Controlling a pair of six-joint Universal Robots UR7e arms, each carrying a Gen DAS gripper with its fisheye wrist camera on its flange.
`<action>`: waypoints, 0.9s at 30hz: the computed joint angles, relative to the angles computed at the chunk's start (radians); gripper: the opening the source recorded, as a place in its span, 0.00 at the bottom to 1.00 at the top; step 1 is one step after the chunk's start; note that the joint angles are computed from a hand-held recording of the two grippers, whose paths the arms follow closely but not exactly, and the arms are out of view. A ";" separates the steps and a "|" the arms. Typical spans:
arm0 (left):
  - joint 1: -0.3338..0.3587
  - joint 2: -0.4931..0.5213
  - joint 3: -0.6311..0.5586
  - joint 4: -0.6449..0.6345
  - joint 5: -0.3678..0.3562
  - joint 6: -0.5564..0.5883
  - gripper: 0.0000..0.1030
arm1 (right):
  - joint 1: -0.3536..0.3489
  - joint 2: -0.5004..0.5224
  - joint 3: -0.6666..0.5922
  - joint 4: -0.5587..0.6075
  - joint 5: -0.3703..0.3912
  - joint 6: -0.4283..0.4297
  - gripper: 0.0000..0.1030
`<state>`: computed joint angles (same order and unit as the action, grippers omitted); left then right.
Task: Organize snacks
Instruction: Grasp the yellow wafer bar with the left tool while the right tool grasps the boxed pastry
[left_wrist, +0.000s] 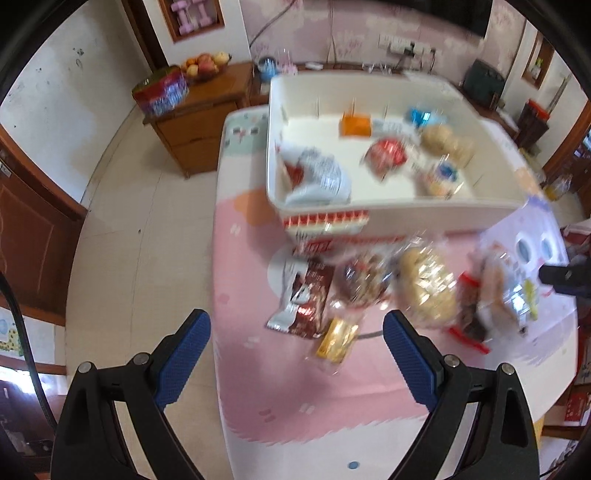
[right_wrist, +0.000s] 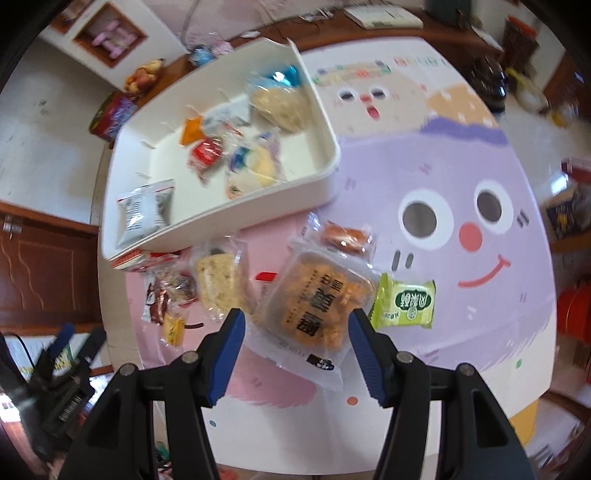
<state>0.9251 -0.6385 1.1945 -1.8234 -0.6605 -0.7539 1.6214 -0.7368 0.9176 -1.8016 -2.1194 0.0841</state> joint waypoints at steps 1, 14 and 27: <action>0.004 0.006 -0.001 0.004 -0.003 0.002 0.91 | -0.006 0.007 -0.007 0.010 0.006 0.014 0.57; 0.050 0.091 -0.018 0.022 -0.028 0.075 0.89 | -0.021 0.135 -0.112 0.099 -0.103 0.169 0.80; 0.088 0.106 -0.036 -0.012 -0.142 0.057 0.57 | -0.061 0.158 -0.130 0.243 -0.113 0.269 0.78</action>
<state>1.0134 -0.5326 1.1584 -1.8353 -0.8023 -0.6964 1.5600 -0.5783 0.7872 -1.5583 -2.2322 0.3531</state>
